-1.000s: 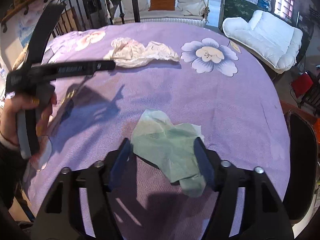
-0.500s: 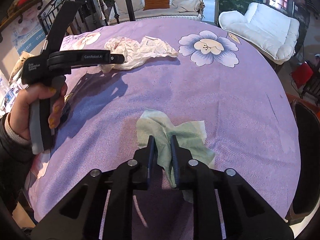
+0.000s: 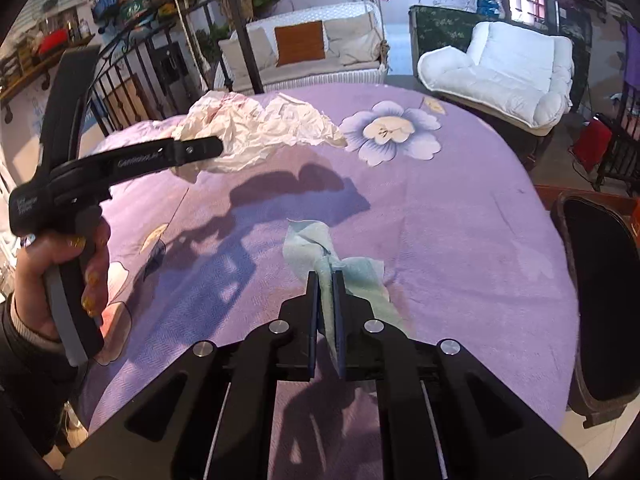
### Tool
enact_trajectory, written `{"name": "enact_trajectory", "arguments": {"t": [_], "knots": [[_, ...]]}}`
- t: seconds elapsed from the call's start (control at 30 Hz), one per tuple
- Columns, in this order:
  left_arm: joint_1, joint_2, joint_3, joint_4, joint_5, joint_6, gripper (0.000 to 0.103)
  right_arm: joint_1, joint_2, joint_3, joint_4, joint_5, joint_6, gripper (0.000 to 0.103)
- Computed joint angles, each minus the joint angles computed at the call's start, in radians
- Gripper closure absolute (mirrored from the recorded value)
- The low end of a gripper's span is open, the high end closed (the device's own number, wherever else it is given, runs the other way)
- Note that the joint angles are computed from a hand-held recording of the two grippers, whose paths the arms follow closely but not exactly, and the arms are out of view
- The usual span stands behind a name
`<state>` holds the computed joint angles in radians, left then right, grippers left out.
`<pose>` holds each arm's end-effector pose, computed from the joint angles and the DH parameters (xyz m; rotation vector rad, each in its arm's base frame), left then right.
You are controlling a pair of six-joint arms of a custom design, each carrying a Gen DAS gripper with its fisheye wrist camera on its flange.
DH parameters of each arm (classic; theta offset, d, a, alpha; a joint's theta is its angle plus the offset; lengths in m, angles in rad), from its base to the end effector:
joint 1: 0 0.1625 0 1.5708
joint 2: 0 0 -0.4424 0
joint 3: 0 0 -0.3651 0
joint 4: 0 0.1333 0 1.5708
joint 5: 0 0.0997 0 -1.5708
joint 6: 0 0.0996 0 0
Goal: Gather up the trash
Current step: 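Grasp the green-white tissue with the right tool while the left grasps the crumpled cream tissue, then carry the green-white tissue over the bin and open the right tool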
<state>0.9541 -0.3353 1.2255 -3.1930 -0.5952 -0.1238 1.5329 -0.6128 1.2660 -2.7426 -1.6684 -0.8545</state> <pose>-0.2629 -0.7440 0.0494 0.1027 2.2392 -1.2065 0.0937 -0.7917 0.1584 1.0665 -2.5555 0.6042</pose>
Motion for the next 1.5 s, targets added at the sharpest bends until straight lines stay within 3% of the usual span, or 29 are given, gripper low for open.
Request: {"name": "enact_trajectory", "arguments": {"t": [0.37,0.6,0.8,1.2,1.23,1.27,1.37,1.5], "knots": [[-0.029,0.082,-0.108,0.014,-0.074,0.043,0.071,-0.068,-0.076,0.047,-0.123,0.043,0.098,0.095],[-0.036,0.159,-0.236,0.1,-0.149,0.061,0.07,-0.105,-0.084,-0.001,-0.171,0.008,0.146,0.095],[-0.039,0.221,-0.352,0.172,-0.193,0.09,0.07,-0.127,-0.037,-0.127,-0.155,-0.052,0.196,0.095],[-0.034,0.32,-0.546,0.335,-0.242,0.116,0.07,-0.168,0.141,-0.521,0.101,-0.14,0.323,0.094],[-0.033,0.327,-0.559,0.346,-0.243,0.118,0.07,-0.169,0.154,-0.544,0.114,-0.15,0.33,0.093],[-0.032,0.334,-0.574,0.358,-0.245,0.119,0.07,-0.17,0.159,-0.554,0.116,-0.156,0.331,0.085],[-0.037,0.363,-0.627,0.399,-0.243,0.12,0.07,-0.174,0.158,-0.525,0.049,-0.162,0.337,0.043],[-0.042,0.417,-0.733,0.466,-0.247,0.129,0.07,-0.184,0.138,-0.481,0.002,-0.146,0.338,0.042]]}}
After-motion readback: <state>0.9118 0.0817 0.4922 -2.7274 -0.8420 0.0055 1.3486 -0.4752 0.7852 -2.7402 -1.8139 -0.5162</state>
